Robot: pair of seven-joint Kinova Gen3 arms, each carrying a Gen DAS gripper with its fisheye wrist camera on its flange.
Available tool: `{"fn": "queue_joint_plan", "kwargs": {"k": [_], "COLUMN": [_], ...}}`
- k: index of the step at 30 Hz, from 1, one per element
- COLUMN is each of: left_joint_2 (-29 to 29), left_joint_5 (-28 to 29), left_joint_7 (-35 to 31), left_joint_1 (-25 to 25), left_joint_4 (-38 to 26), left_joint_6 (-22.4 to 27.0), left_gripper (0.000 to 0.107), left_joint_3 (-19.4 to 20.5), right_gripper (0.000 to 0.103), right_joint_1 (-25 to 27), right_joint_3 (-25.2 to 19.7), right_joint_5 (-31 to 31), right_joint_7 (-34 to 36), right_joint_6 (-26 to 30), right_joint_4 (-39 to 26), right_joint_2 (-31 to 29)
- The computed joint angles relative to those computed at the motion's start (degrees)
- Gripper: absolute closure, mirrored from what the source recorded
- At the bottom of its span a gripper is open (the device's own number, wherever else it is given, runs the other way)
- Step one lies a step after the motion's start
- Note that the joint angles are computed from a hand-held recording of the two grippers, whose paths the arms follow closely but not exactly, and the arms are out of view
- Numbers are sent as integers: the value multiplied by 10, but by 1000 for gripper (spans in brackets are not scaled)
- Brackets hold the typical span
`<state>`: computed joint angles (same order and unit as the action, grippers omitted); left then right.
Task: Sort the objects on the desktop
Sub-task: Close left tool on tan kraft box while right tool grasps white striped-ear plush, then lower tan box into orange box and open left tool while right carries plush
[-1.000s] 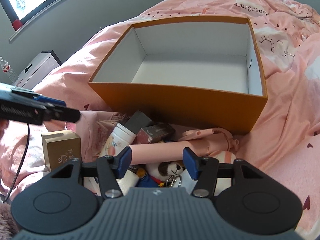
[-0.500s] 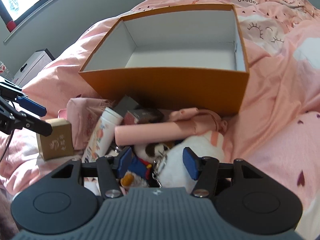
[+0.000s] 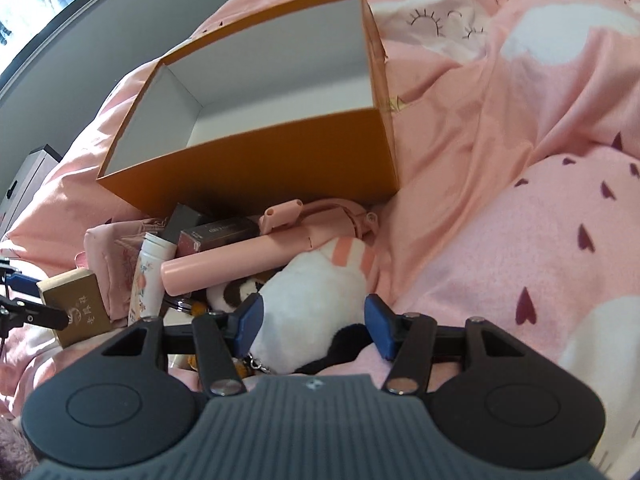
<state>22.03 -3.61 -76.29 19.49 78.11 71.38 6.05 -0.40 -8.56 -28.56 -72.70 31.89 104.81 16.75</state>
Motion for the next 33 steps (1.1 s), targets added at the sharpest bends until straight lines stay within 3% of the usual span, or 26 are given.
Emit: {"fn": "queue_joint_plan", "kwargs": {"k": [7, 11, 14, 22, 24, 33], "left_joint_2": [-12, -28, -38, -55, -53, -38], "left_joint_5": [4, 15, 21, 10, 6, -32], "left_joint_7": [9, -19, -28, -15, -12, 3], "left_joint_1": [-3, -11, -12, -7, -7, 7], "left_joint_4": [22, 30, 29, 20, 11, -27], "left_joint_6": [-24, -39, -49, -81, -88, -122], "left_gripper": [54, 55, 55, 55, 55, 55], "left_joint_3": [-1, 8, 10, 6, 5, -4], "right_gripper": [32, 29, 35, 50, 59, 65], "right_joint_1": [-22, -18, -17, -7, -8, -12], "right_joint_3": [3, -1, -1, -10, -12, -9], "right_joint_5": [40, 44, 52, 39, 40, 29], "right_joint_7": [-10, -12, -8, 25, 42, 95], "right_joint_6": [27, 41, 56, 27, 18, -5], "right_joint_4": [-37, -55, -63, -31, -25, -23], "right_joint_2": [37, 56, 61, 26, 13, -27]}}
